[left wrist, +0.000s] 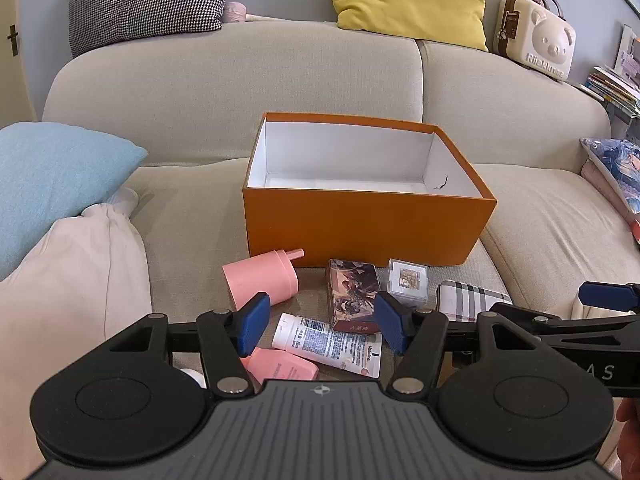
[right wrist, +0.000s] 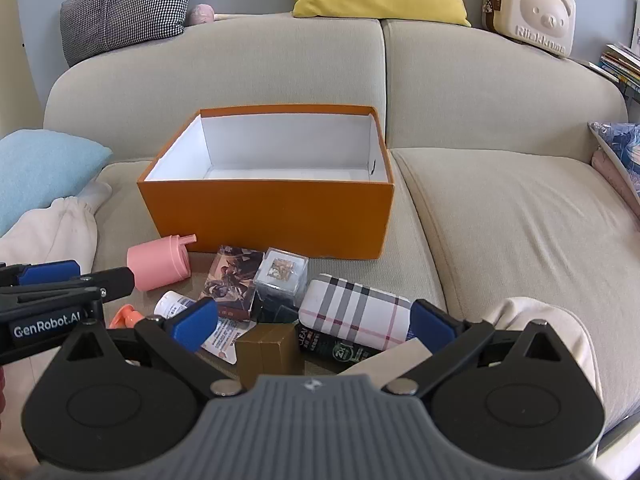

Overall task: Organize rigid objects
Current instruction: 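Move both grippers toward the pink items in front of the orange box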

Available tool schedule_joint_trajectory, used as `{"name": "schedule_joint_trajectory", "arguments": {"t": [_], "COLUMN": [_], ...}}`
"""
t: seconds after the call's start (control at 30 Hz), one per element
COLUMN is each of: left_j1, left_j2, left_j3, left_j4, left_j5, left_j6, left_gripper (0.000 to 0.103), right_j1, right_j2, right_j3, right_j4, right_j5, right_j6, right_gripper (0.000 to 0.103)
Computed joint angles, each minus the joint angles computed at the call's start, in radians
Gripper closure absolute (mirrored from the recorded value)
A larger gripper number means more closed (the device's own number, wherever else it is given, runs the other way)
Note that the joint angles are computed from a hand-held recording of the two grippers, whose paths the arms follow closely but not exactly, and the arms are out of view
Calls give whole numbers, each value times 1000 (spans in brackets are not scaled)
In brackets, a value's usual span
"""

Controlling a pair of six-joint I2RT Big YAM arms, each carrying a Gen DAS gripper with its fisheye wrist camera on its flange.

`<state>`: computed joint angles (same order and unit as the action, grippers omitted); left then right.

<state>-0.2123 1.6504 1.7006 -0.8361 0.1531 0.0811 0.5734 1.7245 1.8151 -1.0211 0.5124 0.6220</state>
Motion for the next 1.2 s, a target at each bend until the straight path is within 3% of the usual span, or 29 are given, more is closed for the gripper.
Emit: {"name": "schedule_joint_trajectory", "arguments": {"t": [0.8, 1.07, 1.17, 1.2], "left_j1": [5, 31, 47, 54], "left_j2": [14, 63, 93, 108], "left_j3": [11, 63, 98, 118], "left_j4": [-22, -77, -109, -135], "left_j5": [-2, 72, 118, 145], "left_j6": [-2, 14, 32, 42], "left_gripper": [39, 59, 72, 73], "right_j1": [-6, -14, -23, -27], "right_j2": [31, 63, 89, 101], "right_j3": [38, 62, 85, 97], "right_j4": [-39, -20, -7, -12], "right_j5": [-17, -43, -86, -104], "right_j6": [5, -49, -84, -92], "right_gripper": [2, 3, 17, 23]}}
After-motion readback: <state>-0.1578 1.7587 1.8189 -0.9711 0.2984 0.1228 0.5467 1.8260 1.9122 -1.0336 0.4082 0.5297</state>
